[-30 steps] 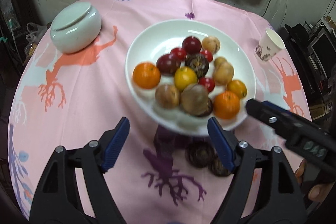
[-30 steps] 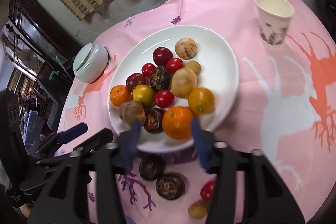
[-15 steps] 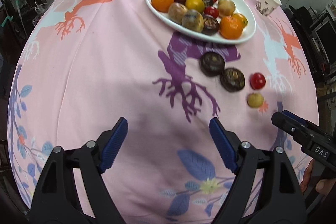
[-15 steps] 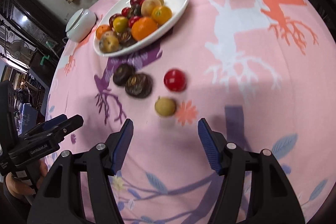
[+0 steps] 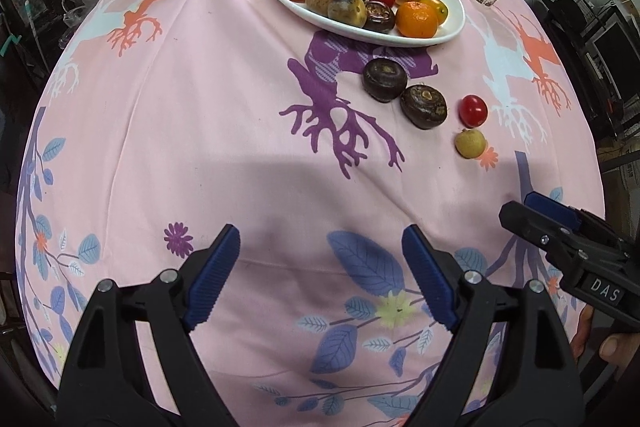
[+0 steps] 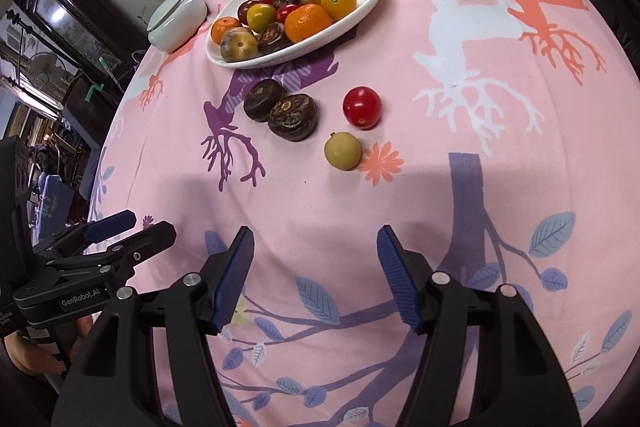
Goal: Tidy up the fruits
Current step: 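Move both tools back over the remaining fruits, then grasp a small olive-green round fruit with the right tool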
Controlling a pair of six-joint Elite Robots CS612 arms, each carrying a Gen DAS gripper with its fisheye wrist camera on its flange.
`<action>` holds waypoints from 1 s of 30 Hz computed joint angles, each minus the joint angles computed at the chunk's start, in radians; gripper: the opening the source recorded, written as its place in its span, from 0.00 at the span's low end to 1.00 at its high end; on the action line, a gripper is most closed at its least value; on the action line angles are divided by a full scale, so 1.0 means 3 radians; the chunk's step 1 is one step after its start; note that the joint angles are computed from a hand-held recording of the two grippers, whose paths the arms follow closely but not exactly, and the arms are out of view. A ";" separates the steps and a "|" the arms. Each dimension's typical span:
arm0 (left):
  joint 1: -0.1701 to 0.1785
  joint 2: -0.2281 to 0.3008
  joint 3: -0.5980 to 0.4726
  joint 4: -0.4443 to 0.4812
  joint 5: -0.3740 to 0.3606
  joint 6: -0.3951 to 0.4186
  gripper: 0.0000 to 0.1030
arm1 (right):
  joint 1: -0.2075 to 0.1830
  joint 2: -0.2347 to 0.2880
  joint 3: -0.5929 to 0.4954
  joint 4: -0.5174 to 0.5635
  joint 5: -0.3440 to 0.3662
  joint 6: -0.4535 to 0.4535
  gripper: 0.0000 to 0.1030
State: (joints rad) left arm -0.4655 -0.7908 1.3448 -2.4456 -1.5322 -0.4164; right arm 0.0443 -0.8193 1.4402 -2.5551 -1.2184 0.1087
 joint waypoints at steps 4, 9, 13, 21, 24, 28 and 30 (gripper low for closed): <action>0.0011 0.0013 -0.0013 0.0010 -0.0026 -0.0016 0.83 | 0.0017 0.0035 -0.0044 0.0003 -0.0123 -0.0036 0.63; 0.0018 0.0043 -0.0049 0.0024 0.0002 -0.0006 0.83 | 0.0053 0.0121 -0.0159 0.0014 -0.0291 -0.0141 0.63; 0.0025 0.0075 -0.0087 0.0045 0.0041 -0.0035 0.83 | 0.0109 0.0204 -0.0277 -0.0006 -0.0466 -0.0318 0.63; 0.0032 0.0112 -0.0130 0.0052 0.0116 -0.0043 0.86 | 0.0159 0.0345 -0.0469 0.0089 -0.0554 -0.0502 0.63; 0.0040 0.0125 -0.0149 0.0112 0.0081 -0.0050 0.86 | 0.0174 0.0371 -0.0482 0.0046 -0.0632 -0.0521 0.60; 0.0044 0.0136 -0.0160 0.0156 0.0061 -0.0066 0.86 | 0.0190 0.0399 -0.0505 0.0041 -0.0777 -0.0529 0.29; 0.0042 0.0135 -0.0161 0.0161 0.0075 -0.0066 0.86 | 0.0167 0.0394 -0.0496 0.0049 -0.0691 -0.0499 0.25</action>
